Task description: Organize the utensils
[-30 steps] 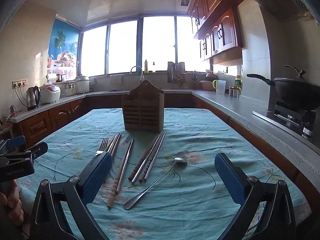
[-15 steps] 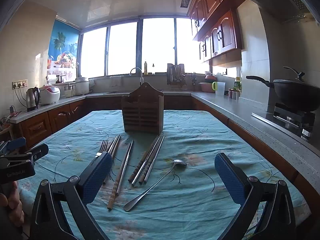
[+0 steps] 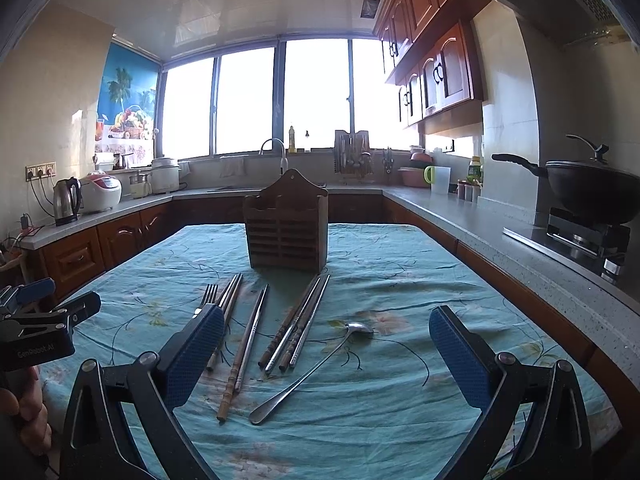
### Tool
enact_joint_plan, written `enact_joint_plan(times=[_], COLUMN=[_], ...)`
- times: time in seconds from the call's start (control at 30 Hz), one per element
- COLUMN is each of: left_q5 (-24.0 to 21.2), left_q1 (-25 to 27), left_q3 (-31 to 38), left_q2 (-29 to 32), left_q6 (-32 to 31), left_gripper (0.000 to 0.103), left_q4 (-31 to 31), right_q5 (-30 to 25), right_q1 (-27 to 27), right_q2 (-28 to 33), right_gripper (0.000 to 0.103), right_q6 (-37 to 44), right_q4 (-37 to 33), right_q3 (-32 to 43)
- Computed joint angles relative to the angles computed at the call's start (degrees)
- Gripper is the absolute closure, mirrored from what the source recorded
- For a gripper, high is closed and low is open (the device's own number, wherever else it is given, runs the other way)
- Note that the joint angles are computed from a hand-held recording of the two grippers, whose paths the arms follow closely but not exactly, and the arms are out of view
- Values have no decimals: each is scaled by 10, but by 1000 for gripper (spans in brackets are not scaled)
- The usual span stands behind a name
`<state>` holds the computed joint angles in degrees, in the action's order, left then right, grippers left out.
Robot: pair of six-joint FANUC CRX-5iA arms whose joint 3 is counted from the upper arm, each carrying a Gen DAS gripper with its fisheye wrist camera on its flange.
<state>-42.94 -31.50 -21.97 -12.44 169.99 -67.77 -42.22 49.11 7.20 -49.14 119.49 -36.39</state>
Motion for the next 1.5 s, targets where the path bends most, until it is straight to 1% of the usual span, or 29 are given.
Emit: enact_joint_plan(times=[0.27,0.57,1.07,1.33,1.5], left_q5=[-6,-1,10,23,39], left_q1=[-5,-1,7,17,35], left_q3=[3,2,1,2,2], left_q2=[3,2,4,8,6], left_q6=[0,-2,-8,-16,-38], left_gripper=[0,0,0,0,0], left_q4=[-2,3,10,18,43], right_q5=[17,23,25,30,47], right_q1=[-13,-17,-17,-20,-28], right_q2=[-4,-3,1,3,1], right_gripper=[0,0,0,0,0], right_q6=[-16,-28,-30,-33,-40], right_q4=[20,34,35,36,41], right_q3=[-2,-2,0,2,4])
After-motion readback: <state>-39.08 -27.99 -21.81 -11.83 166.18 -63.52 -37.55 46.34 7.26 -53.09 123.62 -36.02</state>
